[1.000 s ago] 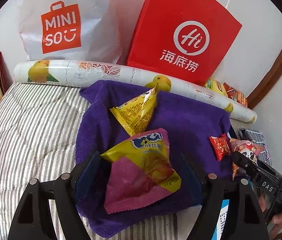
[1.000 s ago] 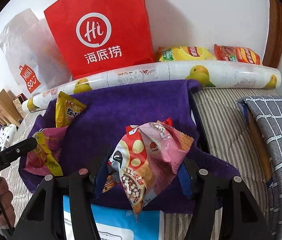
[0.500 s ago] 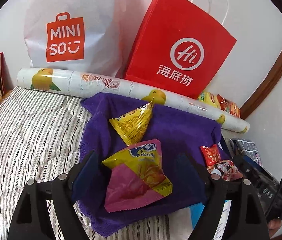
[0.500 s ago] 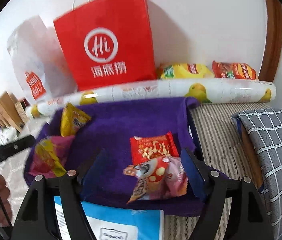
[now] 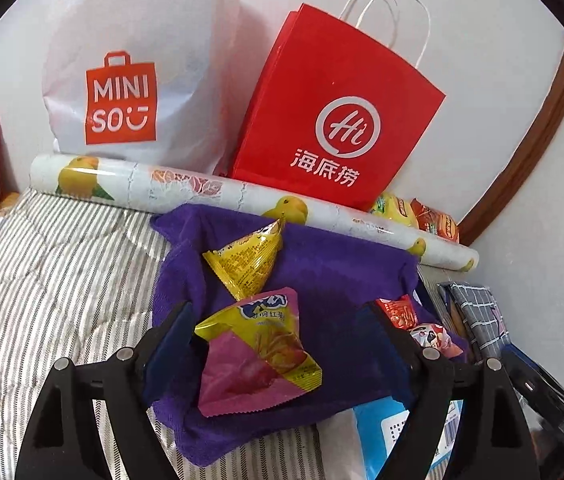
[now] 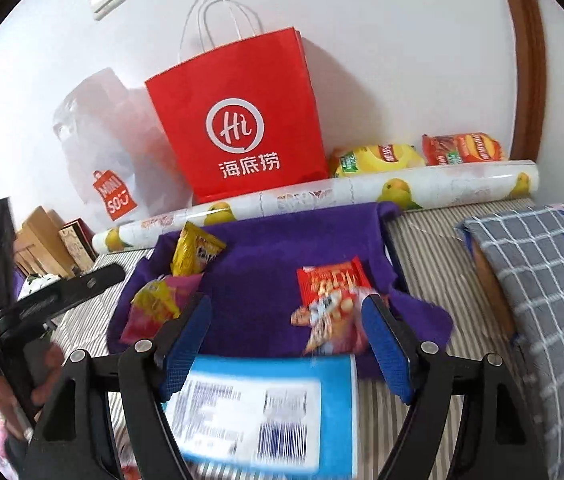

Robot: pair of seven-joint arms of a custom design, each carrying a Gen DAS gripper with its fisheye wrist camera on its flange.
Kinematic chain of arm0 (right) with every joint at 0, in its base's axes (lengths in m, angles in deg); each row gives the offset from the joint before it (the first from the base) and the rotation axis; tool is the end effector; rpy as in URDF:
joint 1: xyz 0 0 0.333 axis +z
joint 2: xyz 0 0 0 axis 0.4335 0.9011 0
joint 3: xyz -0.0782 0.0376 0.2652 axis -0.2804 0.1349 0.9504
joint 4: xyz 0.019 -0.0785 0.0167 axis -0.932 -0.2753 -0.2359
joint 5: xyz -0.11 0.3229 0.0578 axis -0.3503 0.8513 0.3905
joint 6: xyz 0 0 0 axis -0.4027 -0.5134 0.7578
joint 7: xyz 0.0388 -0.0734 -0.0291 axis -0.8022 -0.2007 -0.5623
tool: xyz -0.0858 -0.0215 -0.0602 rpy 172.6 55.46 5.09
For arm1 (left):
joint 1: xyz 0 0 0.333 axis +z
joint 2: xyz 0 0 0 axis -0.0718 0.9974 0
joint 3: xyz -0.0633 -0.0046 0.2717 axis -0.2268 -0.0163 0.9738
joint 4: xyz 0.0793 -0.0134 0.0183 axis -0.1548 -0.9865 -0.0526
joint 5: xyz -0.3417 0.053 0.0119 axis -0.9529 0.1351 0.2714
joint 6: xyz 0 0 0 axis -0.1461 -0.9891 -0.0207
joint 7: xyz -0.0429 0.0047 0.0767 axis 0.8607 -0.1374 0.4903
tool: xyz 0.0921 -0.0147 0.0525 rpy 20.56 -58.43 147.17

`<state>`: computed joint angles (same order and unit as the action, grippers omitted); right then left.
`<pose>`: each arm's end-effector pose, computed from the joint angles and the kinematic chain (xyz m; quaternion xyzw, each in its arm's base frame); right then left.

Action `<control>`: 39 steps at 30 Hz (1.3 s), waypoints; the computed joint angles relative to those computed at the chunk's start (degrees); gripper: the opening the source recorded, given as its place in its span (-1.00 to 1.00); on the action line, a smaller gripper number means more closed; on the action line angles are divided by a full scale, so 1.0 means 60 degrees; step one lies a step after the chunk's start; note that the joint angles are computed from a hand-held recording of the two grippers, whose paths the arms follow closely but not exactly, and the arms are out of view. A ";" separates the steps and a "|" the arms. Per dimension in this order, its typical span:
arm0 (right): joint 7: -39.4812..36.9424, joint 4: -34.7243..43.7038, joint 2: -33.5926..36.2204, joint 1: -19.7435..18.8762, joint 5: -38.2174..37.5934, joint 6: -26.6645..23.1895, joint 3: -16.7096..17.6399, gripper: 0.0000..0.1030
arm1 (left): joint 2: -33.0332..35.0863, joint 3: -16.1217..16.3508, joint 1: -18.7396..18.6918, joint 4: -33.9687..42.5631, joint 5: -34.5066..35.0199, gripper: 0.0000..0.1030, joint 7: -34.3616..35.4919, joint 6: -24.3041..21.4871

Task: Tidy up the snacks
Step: 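Lift both tools away from the towel back toward the loose snacks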

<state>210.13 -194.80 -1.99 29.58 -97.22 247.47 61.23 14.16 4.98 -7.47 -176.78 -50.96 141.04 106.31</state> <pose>0.4236 0.1521 0.4964 -0.5348 0.7494 -0.2219 0.3211 0.5471 -0.0933 0.4902 -0.5721 0.7125 -0.3999 0.0722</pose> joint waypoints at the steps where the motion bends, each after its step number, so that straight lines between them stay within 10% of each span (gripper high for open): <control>1: -0.0038 -0.0218 -0.0314 0.0165 0.0181 -0.0062 -0.0066 0.49 | -0.0035 -0.0028 -0.0033 -0.0074 0.0150 0.62 -0.0041 0.0189; 6: -0.0430 -0.0917 -0.1750 0.0695 0.0924 -0.1221 0.0058 0.49 | -0.0400 -0.0088 -0.0255 -0.0514 0.0446 0.62 0.0065 0.1274; 14: -0.0479 -0.2123 -0.3443 0.1556 0.1522 -0.2610 0.0530 0.49 | -0.1521 0.0571 -0.0219 -0.1273 -0.0160 0.62 0.0470 -0.0291; 30: -0.1256 -0.2525 -0.1073 0.2151 0.1959 -0.0590 0.0394 0.60 | -0.3858 0.2179 -0.0187 -0.4308 0.0813 0.62 0.1162 0.0035; 39: -0.1013 -0.1658 -0.0330 0.1962 0.1090 -0.1472 0.0767 0.77 | -0.4330 0.2247 0.0109 -0.4812 0.0890 0.62 0.1339 -0.0860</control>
<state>204.06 -204.75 -3.97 41.35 -90.68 238.63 65.84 -11.82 18.47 -6.82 -205.65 -45.62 149.08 101.15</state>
